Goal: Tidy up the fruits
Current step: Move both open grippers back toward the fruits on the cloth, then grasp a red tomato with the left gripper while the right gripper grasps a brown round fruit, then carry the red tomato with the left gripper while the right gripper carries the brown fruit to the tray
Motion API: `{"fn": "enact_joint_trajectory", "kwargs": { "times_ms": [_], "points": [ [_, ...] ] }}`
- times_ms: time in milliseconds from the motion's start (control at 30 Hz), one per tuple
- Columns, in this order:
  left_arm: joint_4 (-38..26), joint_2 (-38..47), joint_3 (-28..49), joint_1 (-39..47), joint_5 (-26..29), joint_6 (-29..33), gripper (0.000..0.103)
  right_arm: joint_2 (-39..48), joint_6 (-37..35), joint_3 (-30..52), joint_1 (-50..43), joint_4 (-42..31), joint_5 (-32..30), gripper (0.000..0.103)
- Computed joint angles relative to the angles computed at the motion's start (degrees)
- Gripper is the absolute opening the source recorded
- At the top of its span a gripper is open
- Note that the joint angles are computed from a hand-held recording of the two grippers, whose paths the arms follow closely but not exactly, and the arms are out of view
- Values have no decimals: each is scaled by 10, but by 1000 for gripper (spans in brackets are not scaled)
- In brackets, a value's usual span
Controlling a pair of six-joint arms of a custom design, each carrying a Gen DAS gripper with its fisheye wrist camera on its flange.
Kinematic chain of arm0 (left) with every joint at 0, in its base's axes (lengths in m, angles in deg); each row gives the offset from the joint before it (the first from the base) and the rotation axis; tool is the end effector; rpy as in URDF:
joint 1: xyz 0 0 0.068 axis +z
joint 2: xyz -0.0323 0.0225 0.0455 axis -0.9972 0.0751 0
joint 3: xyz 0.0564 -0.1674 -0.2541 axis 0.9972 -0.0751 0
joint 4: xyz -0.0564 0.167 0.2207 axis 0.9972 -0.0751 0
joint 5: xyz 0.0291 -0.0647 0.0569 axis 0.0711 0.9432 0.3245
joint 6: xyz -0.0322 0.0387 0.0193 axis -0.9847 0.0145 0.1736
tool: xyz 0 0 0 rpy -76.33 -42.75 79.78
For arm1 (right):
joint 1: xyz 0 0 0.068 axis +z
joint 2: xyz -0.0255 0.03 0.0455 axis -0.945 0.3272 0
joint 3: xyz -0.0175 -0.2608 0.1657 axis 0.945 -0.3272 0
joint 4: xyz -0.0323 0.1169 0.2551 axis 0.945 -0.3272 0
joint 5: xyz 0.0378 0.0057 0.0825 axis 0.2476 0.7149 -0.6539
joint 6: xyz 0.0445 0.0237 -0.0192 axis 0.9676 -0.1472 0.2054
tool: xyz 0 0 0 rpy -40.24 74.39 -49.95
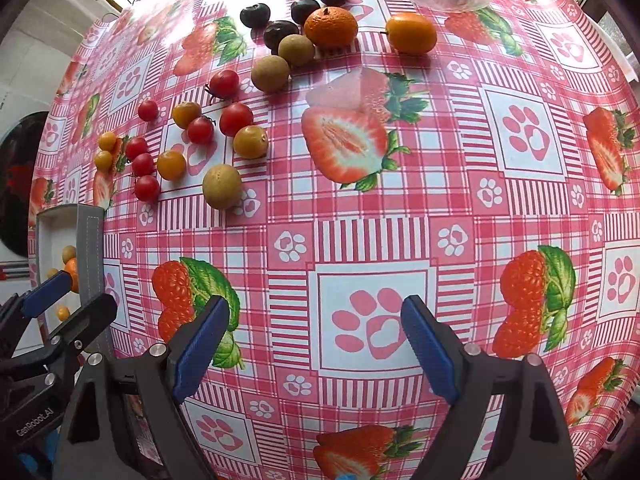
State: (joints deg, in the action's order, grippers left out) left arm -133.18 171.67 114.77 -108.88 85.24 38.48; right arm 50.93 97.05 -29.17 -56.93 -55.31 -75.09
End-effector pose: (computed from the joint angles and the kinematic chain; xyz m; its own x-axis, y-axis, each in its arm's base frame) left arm 0.3980 -0.1744 0.2649 -0.7815 0.5992 -0.1738 0.6157 0.7858 -0.0594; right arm 0.2574 0.0646 0.2498 -0.9069 0.4192 -0.0419 0.4170 0.9074 0.0524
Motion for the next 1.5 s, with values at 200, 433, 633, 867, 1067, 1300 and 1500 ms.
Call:
{"fn": "enact_joint_trajectory", "kwargs": {
  "times_ms": [200,433,633,867,1067,1300,1500],
  "points": [
    [17,52,40,-7,-12,-26,82,33,-39,30,-35,30,-12,88],
    [47,78,40,-20,-26,-23,82,89,-69,76,-35,56,-49,78],
    [68,100,39,-37,-38,-23,70,148,-57,108,-23,78,-73,53],
    [89,101,39,-53,-23,-22,52,174,-65,128,-25,70,-79,27],
    [70,117,77,-52,1,-28,25,141,-65,109,-40,72,-77,27],
    [50,91,69,-32,31,-19,25,89,-52,70,-46,72,-78,27],
    [44,36,14,-18,44,-4,25,54,-33,44,-17,62,-75,27]
  ]
}}
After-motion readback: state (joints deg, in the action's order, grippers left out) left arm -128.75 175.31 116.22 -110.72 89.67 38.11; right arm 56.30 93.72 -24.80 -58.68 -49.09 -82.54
